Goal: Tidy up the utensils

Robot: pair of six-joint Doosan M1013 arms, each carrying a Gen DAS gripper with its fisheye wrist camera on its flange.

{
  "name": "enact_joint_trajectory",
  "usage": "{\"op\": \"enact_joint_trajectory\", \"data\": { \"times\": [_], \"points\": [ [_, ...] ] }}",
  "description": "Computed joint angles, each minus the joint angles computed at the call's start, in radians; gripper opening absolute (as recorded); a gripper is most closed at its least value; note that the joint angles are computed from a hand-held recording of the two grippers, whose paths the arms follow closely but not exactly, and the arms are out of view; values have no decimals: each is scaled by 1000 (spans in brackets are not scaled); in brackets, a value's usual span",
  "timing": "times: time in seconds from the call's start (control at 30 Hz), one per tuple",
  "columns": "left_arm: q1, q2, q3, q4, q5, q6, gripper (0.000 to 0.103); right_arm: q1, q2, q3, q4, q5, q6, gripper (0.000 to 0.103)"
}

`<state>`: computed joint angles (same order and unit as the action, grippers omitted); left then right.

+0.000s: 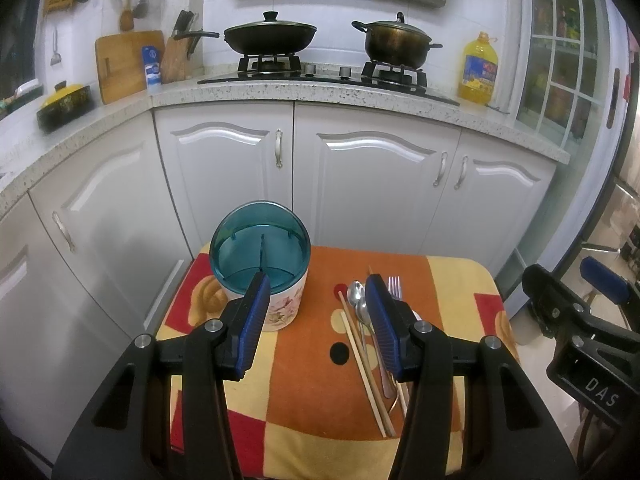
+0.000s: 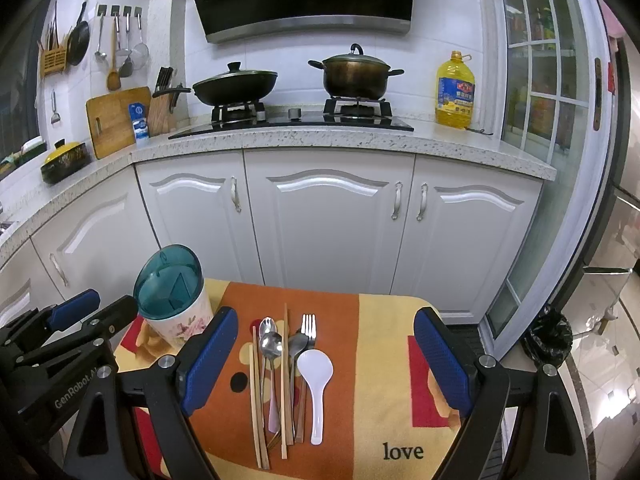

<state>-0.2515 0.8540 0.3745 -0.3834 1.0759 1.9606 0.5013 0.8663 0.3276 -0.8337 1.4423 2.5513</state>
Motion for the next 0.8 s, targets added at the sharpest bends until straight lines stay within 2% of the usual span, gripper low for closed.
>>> {"op": "enact_joint_trajectory", "data": {
  "times": [0.13,0.63,0.73,0.8],
  "points": [
    [-1,-2,6,3,0,-1,49,-2,5,-8,5,6,-8,88],
    [-7,46,-74,25,76,-50,49,-12,6,5,43,8,-8,88],
    [-5,83,-147,28,125,-71,49,-17,2,17,59,-2,-7,88],
    [-2,128,-235,25,180,-95,49,-22,-7,38,71,-13,-1,88]
  ]
}}
